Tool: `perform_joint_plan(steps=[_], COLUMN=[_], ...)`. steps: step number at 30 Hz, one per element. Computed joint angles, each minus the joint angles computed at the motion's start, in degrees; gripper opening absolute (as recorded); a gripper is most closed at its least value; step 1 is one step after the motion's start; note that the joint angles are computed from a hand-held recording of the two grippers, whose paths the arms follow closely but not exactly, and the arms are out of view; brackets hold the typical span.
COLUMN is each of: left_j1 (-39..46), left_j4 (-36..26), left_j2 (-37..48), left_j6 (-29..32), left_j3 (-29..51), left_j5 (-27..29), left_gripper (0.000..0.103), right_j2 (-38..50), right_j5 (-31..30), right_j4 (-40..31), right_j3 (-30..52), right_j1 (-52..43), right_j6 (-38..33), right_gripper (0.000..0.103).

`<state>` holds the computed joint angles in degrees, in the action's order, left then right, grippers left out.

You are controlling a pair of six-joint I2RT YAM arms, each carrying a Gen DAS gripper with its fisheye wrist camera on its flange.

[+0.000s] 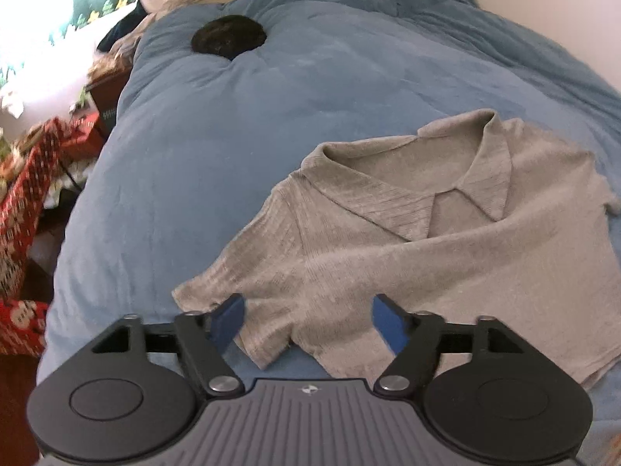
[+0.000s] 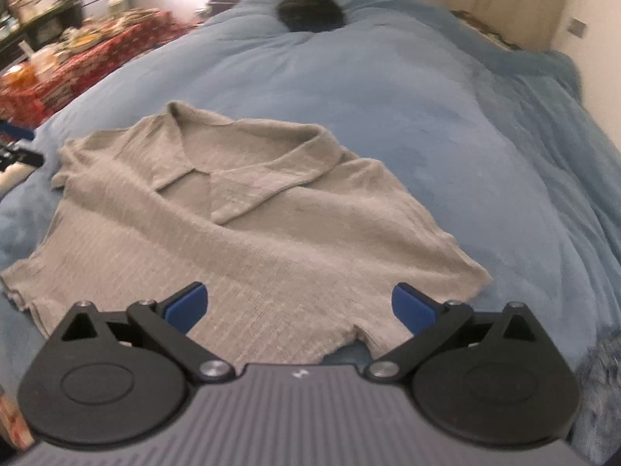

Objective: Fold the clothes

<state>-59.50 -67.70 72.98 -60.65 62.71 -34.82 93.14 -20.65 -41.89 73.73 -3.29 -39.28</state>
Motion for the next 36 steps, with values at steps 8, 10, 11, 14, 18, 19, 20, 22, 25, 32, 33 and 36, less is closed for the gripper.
perform_joint_plan(steps=[8,10,11,14,18,19,20,22,25,32,33,36], left_j1=[20.4,23.69,24.84,26.07,28.11,29.49,30.96,33.75,36.45,39.49,39.57,39.29], left_j4=[19.52,20.99,21.66,25.0,26.57,26.55,26.52,26.52,25.99,31.3,32.0,34.03], left_j2=[-4.32,-2.12,-1.0,-0.29,-0.01,-0.14,-0.29,0.7,3.97,13.09,14.17,17.56], left_j6=[27.64,32.7,34.73,40.67,44.31,44.6,44.8,46.25,51.31,64.65,65.76,68.8], left_j3=[-9.96,-9.45,-9.1,-8.78,-7.05,-6.56,-6.05,-4.35,-1.71,0.49,0.86,2.14], left_j5=[13.36,15.36,15.92,15.87,18.45,20.42,22.19,24.47,24.2,25.5,25.65,24.27], left_gripper=[0.084,0.084,0.084,0.083,0.08,0.077,0.075,0.067,0.041,0.03,0.034,0.045], right_j2=[13.82,18.17,19.79,22.46,23.7,24.27,24.99,27.39,30.87,38.83,40.16,43.2], right_j5=[1.62,1.43,1.65,1.18,2.63,2.64,2.39,2.62,3.14,6.05,5.54,5.34], right_j4=[0.27,-1.67,-1.85,0.06,1.83,1.12,0.04,-3.93,-7.31,-8.49,-9.16,-9.66], right_j3=[12.94,18.25,20.31,23.89,26.29,27.52,29.08,33.99,39.94,48.07,49.56,52.83], right_j1=[2.7,3.21,3.54,4.21,5.42,5.6,5.69,5.97,6.23,8.15,8.25,8.85], right_j6=[-1.76,-1.23,-0.64,1.54,2.29,1.96,1.79,2.07,2.09,-2.43,-3.06,-5.36], right_gripper=[0.102,0.102,0.102,0.102,0.102,0.102,0.102,0.096,0.08,0.06,0.06,0.06])
